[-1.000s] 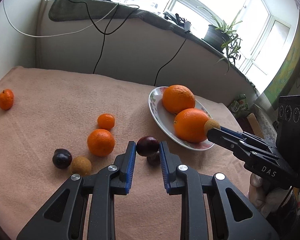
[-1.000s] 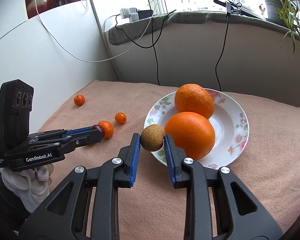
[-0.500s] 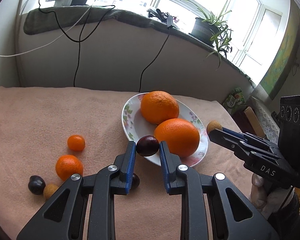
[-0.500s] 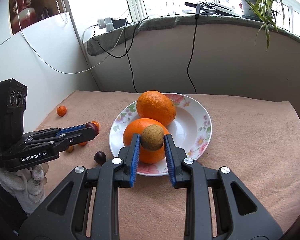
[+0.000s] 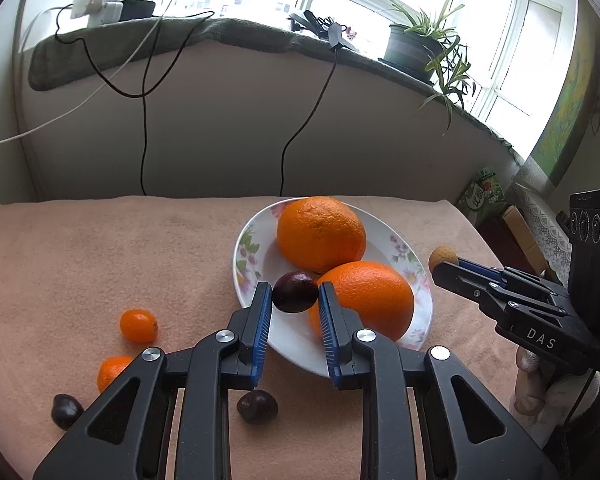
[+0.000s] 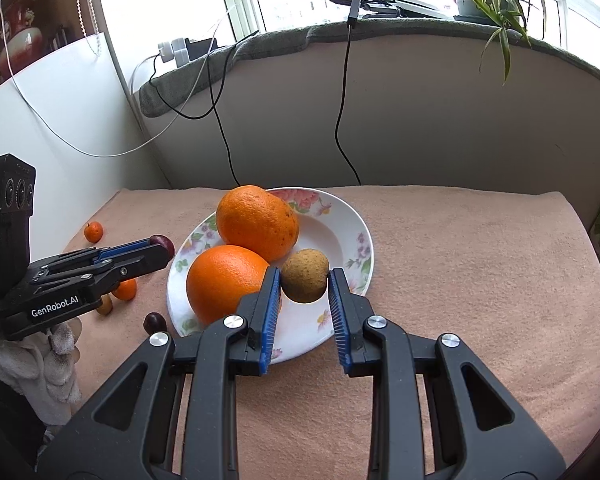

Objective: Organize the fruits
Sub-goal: 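Carry the brown fruit with the right tool while the left tool carries the plum to the plate, then open the left tool over the plate while the right tool releases the brown fruit there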

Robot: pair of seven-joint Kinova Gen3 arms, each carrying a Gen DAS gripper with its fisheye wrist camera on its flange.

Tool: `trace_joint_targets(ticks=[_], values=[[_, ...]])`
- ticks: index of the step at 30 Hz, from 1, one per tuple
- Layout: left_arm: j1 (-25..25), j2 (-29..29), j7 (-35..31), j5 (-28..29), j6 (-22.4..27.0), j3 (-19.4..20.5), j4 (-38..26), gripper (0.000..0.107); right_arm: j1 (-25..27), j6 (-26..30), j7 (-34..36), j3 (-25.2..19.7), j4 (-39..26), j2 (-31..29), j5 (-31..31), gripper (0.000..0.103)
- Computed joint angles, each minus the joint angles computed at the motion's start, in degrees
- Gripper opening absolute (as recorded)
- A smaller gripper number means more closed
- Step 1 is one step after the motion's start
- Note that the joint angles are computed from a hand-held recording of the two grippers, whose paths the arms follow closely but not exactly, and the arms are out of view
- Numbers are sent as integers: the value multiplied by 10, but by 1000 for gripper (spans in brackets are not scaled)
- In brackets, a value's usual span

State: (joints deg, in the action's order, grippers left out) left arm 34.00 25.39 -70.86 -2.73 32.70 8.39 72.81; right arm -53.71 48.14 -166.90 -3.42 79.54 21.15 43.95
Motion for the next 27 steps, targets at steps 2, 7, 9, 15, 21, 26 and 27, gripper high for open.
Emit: trace_joint_targets(ticks=[2,7,9,15,21,26,27], values=[[8,5,6,-9,6,-7,-9,22,5,-1,8,-2,-2,3,-7,26],[14,14,10,-20,18,-10,-21,22,10,-6,16,1,-5,8,-18,26],[14,15,10,-21,21,-10,-22,22,10,-7,17,3,-5,9,-21,26],[14,17,11,-20,25,-10,-26,23,11,-11,15,7,-4,11,-30,26],[16,16,16,-23,25,-12,-26,24,12,-14,13,8,-2,12,-35,26],[15,12,17,-24,19,-12,-22,32,5,-6,7,12,-5,13,-26,47],[15,11,18,-24,19,-12,-21,33,4,-5,6,12,-6,13,-24,51]])
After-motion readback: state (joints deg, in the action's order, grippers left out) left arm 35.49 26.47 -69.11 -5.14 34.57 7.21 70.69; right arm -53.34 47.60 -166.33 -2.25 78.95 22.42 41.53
